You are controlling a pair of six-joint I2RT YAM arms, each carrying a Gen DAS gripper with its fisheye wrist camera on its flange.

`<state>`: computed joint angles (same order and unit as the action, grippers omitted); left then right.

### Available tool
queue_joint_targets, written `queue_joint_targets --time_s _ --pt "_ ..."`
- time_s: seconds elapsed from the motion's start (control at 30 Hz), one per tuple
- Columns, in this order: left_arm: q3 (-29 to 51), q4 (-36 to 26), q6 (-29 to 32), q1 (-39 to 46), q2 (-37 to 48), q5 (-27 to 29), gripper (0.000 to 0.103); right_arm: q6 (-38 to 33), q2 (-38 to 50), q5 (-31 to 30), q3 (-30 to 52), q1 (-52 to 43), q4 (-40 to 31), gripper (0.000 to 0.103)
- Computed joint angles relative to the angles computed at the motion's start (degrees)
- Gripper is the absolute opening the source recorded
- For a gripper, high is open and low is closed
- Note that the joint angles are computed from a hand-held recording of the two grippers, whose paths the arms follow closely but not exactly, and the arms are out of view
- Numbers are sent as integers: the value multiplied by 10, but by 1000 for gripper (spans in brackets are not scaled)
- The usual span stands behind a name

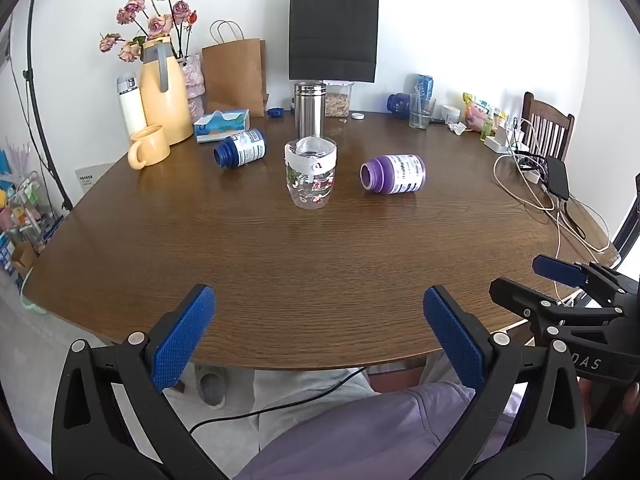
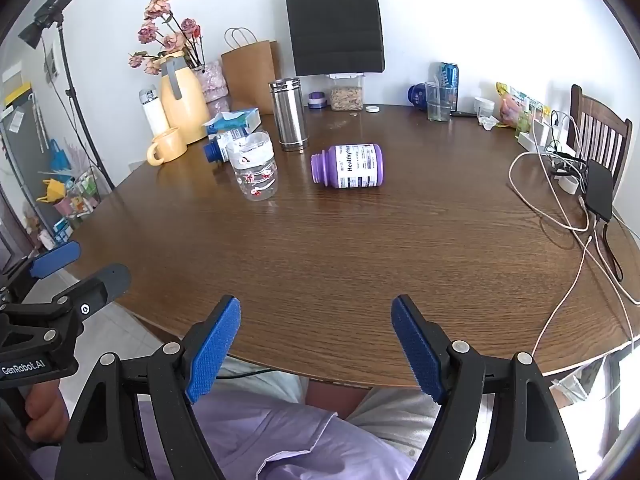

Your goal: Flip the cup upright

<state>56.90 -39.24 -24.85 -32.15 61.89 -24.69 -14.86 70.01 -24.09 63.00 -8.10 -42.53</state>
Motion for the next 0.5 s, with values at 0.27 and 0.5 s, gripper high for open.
queue_joint_targets --time_s 0.27,0.5 --pt "2 -4 1 -3 2 -8 103 -1 -2 4 -2 2 0 81" --pt "-9 10 -2 -6 6 -10 103 -2 -6 2 -13 0 7 81"
